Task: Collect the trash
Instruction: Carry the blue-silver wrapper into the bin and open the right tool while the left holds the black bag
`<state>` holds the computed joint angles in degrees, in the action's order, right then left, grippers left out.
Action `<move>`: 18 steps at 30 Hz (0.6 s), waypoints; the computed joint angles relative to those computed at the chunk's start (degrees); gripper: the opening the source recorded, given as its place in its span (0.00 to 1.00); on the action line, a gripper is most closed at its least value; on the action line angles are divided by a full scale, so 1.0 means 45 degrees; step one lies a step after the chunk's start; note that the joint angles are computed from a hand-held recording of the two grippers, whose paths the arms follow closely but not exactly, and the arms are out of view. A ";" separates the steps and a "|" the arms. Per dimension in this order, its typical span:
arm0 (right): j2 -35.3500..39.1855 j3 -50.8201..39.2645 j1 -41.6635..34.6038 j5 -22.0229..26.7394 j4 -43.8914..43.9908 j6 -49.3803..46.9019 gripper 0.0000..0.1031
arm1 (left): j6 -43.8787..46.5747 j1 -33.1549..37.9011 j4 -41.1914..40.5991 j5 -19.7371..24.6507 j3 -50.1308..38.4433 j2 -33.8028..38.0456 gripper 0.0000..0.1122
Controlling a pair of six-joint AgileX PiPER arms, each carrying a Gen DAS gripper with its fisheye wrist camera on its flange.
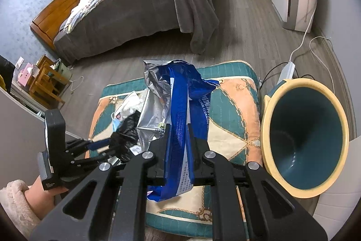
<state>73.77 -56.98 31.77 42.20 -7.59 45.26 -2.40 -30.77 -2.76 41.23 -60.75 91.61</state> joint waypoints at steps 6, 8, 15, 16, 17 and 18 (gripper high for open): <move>-0.0276 0.0097 -0.0193 0.0077 0.0017 0.0104 0.11 | -0.0315 -0.0748 0.0980 -0.0594 0.0312 -0.1234 0.12; -0.0550 0.0021 -0.0182 0.0385 -0.0216 0.0312 0.11 | -0.0472 -0.1018 0.1339 -0.0571 0.0168 -0.1751 0.09; -0.2254 0.0059 -0.1197 0.1267 -0.0367 -0.0164 0.11 | -0.0913 -0.1591 0.1777 -0.0021 -0.1415 -0.2393 0.05; -0.2567 0.0128 -0.1474 0.1405 -0.0296 -0.0410 0.11 | -0.1049 -0.1730 0.1957 0.0081 -0.1642 -0.2376 0.05; -0.2843 0.0178 -0.1804 0.1545 -0.0209 -0.0717 0.11 | -0.1147 -0.1905 0.2112 0.0176 -0.1941 -0.2346 0.05; -0.3166 0.0277 -0.2172 0.1683 -0.0098 -0.1054 0.11 | -0.1196 -0.2130 0.2232 0.0271 -0.2327 -0.2265 0.05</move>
